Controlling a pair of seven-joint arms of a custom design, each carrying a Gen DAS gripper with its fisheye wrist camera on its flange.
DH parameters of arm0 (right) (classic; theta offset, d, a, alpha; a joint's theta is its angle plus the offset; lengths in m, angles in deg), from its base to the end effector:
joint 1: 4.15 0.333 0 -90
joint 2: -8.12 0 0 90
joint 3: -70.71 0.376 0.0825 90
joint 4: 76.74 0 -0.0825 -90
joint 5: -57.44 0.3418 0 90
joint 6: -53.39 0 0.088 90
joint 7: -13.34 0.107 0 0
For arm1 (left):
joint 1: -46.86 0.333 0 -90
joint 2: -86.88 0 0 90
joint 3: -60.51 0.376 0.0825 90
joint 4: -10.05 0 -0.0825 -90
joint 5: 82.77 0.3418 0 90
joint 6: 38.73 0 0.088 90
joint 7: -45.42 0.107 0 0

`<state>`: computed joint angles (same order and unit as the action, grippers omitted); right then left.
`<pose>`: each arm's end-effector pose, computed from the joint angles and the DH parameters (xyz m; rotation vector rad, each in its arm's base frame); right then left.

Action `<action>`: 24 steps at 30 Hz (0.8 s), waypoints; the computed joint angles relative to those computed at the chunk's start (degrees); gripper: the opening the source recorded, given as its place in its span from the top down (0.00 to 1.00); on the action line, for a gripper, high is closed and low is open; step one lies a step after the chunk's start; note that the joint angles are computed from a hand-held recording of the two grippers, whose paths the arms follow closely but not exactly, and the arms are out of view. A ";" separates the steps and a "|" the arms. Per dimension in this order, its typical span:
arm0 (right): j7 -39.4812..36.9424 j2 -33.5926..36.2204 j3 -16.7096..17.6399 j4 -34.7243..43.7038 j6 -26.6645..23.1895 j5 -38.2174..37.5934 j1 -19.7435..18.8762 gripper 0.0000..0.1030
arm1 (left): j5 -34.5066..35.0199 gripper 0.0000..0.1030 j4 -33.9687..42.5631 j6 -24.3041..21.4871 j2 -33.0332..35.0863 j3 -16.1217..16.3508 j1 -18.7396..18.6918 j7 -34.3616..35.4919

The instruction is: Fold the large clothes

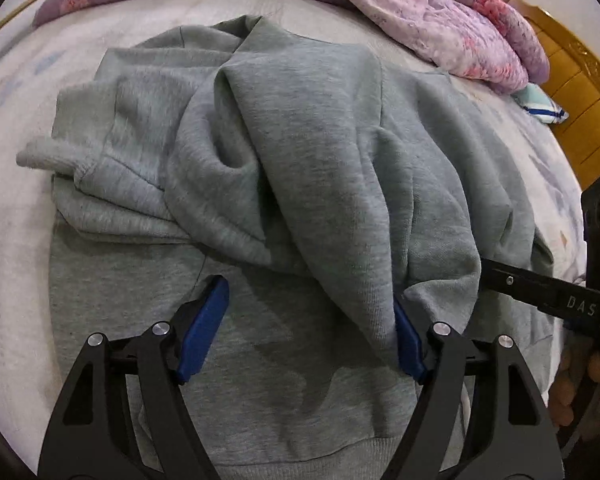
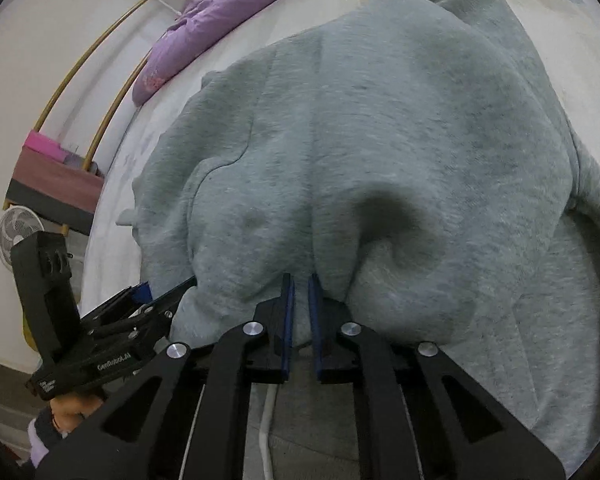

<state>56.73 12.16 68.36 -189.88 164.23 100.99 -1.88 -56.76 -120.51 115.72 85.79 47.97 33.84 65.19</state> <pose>0.5349 0.0472 0.5202 -2.1447 1.2875 0.4579 0.4576 -0.2357 0.4942 -2.3512 1.5414 -0.6305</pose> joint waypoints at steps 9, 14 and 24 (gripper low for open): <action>0.30 2.47 0.13 10.33 -7.47 1.57 -0.65 0.73 | -0.17 0.27 -1.54 4.66 -6.03 1.48 1.03 5.54; 4.91 8.05 0.78 20.94 -4.01 0.32 0.18 0.55 | -0.41 0.20 2.50 5.51 -4.79 4.21 4.93 6.29; 26.02 30.43 3.10 53.11 -5.94 -8.35 0.47 0.39 | -6.56 0.20 26.17 -6.39 14.26 5.12 11.54 8.39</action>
